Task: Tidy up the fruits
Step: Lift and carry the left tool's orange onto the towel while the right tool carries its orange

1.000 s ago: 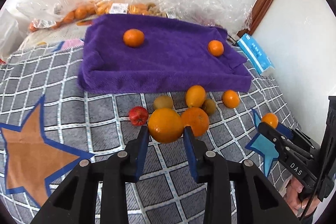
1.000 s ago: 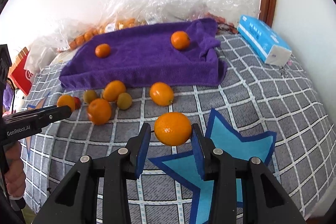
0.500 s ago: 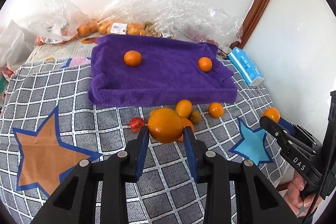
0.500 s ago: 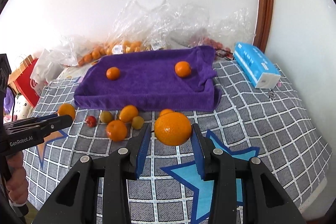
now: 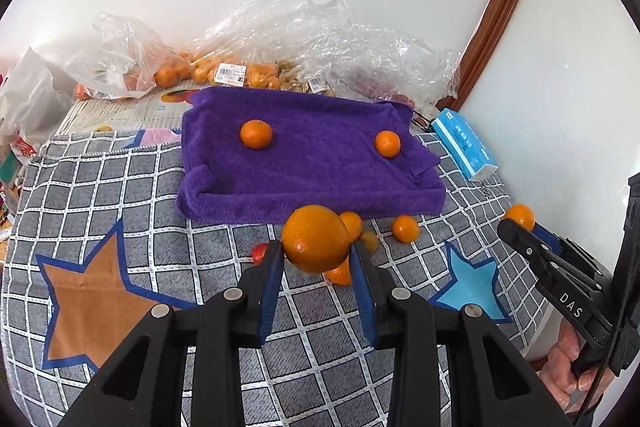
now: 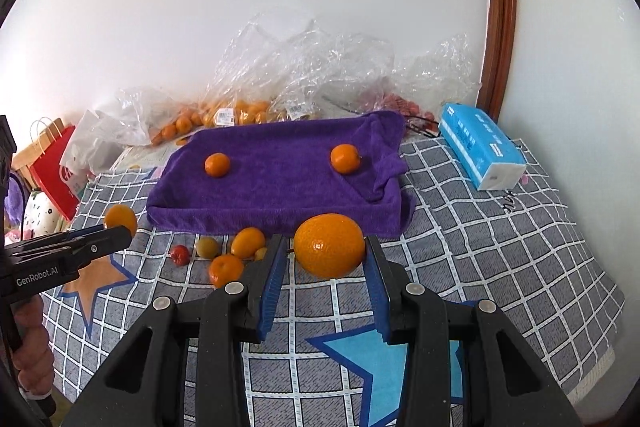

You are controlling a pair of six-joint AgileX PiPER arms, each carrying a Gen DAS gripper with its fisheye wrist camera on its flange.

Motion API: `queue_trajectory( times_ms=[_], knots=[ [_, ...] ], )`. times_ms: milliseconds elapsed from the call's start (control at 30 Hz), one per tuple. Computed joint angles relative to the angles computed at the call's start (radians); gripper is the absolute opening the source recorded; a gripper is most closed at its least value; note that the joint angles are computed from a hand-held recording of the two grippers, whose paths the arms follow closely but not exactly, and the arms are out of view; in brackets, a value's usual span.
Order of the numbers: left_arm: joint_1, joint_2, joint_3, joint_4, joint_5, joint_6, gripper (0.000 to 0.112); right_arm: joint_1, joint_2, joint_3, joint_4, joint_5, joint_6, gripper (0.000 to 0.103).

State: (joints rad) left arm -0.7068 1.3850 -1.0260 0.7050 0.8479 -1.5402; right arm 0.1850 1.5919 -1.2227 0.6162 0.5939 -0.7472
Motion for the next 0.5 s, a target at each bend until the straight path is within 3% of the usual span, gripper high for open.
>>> queue_trajectory(
  times_ms=[500],
  knots=[
    [0.060, -0.030, 0.008, -0.009, -0.021, 0.036, 0.032, 0.025, 0.033, -0.065, -0.036, 0.007, 0.058, 0.039]
  ],
)
